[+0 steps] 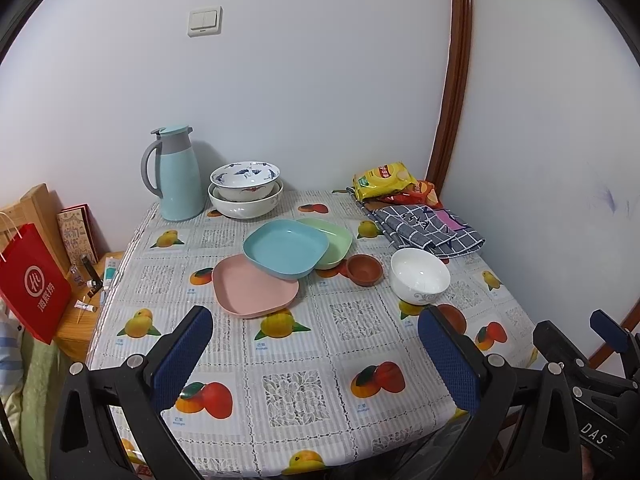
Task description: Organize plates and bowls
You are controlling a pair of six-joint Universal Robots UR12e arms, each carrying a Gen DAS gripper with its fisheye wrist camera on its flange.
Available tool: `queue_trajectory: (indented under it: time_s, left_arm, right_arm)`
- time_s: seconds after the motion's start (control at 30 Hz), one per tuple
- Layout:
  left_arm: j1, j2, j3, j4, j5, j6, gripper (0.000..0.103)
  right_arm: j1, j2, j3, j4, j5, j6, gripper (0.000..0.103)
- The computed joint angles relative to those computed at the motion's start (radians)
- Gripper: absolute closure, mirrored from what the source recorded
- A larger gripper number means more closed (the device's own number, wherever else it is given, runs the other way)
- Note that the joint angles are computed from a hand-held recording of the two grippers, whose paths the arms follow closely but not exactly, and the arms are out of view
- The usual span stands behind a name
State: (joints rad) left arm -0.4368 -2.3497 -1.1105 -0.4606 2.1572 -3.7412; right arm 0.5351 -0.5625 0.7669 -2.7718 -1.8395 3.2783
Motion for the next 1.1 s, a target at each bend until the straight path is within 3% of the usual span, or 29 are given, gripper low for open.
queue_trajectory:
  time_s: [0.67, 1.1]
  left_arm:
    - [0.004, -0.010, 0.009, -0.014, -0.009, 0.007, 0.000]
    - [0.019, -0.031, 0.057, -0.055, -0.029, 0.017, 0.000]
  right_arm:
    - [0.001, 0.001, -0.001, -0.005, -0.002, -0.003, 0.000]
    - [0.000, 0.042, -0.090, 0.066, 0.006, -0.003, 0.000]
